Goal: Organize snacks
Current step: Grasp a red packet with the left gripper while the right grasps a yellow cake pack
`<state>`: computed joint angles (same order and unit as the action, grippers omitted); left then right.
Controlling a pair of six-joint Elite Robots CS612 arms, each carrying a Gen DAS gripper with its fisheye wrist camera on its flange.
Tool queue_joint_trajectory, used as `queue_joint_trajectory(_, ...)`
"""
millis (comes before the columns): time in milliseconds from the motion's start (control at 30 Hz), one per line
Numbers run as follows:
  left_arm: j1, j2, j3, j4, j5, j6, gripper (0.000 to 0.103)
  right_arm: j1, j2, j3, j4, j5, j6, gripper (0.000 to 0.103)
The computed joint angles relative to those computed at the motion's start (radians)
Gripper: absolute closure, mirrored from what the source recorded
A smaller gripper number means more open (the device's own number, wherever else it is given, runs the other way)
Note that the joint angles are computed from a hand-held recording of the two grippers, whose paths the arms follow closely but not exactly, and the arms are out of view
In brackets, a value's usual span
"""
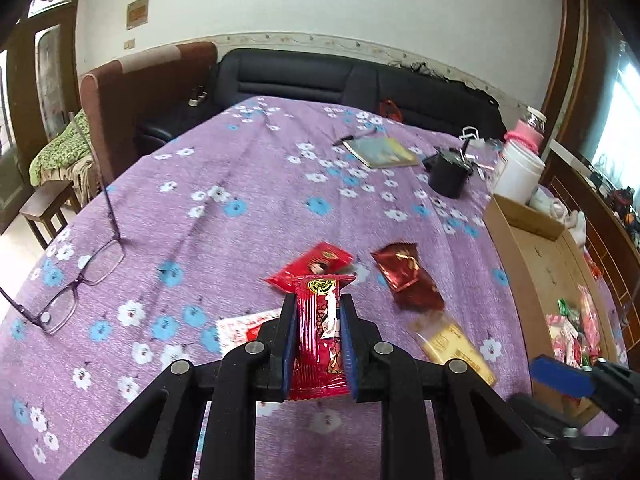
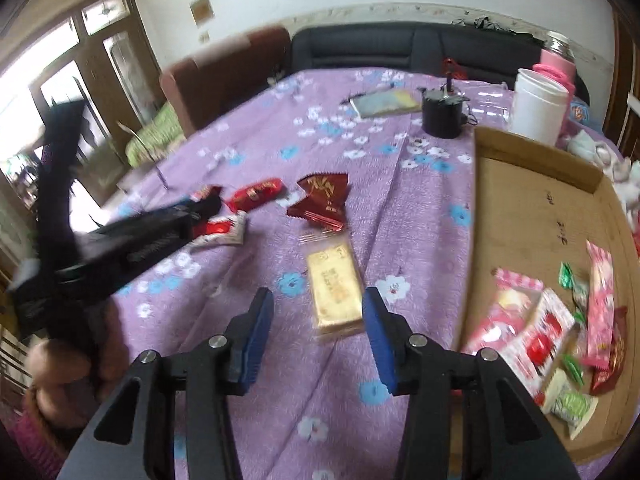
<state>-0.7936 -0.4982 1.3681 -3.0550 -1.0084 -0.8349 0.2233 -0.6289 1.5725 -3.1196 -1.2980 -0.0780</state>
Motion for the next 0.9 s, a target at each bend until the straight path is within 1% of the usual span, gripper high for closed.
queue_joint_trajectory(67, 0.002, -0.002, 0.005, -0.012, -0.006, -0.003, 0.083, 0.019, 0.014, -0.034, 0.049, -0.064, -0.03, 0.058)
queue_joint_trajectory(100, 0.003, -0.002, 0.007, -0.016, -0.005, -0.005, 0.083, 0.023, 0.02, -0.048, 0.071, -0.085, -0.035, 0.058)
queue_joint_trajectory(267, 0.001, -0.003, 0.01, -0.026, 0.002, -0.004, 0.083, 0.038, 0.047, -0.095, 0.142, -0.115, -0.035, 0.058)
queue_joint_trajectory(367, -0.002, -0.004, 0.012, -0.033, 0.006, 0.005, 0.083, 0.05, 0.053, -0.092, 0.113, -0.163, -0.052, 0.058)
queue_joint_trajectory(400, -0.003, -0.004, 0.013, -0.036, 0.007, 0.008, 0.083, 0.052, 0.053, -0.088, 0.101, -0.174, -0.055, 0.063)
queue_joint_trajectory(433, -0.003, -0.004, 0.014, -0.037, 0.008, 0.009, 0.083, 0.053, 0.053, -0.082, 0.089, -0.184, -0.054, 0.074)
queue_joint_trajectory(467, -0.004, -0.004, 0.014, -0.037, 0.009, 0.01, 0.083, 0.053, 0.052, -0.077, 0.076, -0.194, -0.054, 0.078)
queue_joint_trajectory(533, -0.005, -0.005, 0.015, -0.039, 0.007, 0.01, 0.083, 0.046, 0.048, -0.065, 0.065, -0.175, -0.054, 0.083)
queue_joint_trajectory(600, -0.005, -0.004, 0.013, -0.036, 0.01, 0.01, 0.083, 0.039, 0.042, -0.051, 0.053, -0.151, -0.045, 0.083)
queue_joint_trajectory(633, -0.005, -0.003, 0.012, -0.034, 0.011, 0.011, 0.083, 0.037, 0.041, -0.048, 0.044, -0.148, -0.045, 0.082)
queue_joint_trajectory(667, -0.005, -0.002, 0.01, -0.033, 0.009, 0.018, 0.083, 0.037, 0.042, -0.048, 0.037, -0.149, -0.043, 0.078)
queue_joint_trajectory(700, -0.005, -0.002, 0.009, -0.028, 0.012, 0.016, 0.083, 0.037, 0.043, -0.05, 0.035, -0.151, -0.044, 0.065)
queue_joint_trajectory(733, -0.005, -0.001, 0.006, -0.024, 0.015, 0.016, 0.083, 0.037, 0.044, -0.052, 0.031, -0.151, -0.047, 0.055)
queue_joint_trajectory(800, -0.005, 0.001, 0.004, -0.019, 0.013, 0.019, 0.083, 0.036, 0.048, -0.059, 0.028, -0.15, -0.043, 0.053)
queue_joint_trajectory(900, -0.005, 0.003, -0.001, -0.011, 0.017, 0.023, 0.083, 0.032, 0.054, -0.074, 0.066, -0.12, -0.04, 0.053)
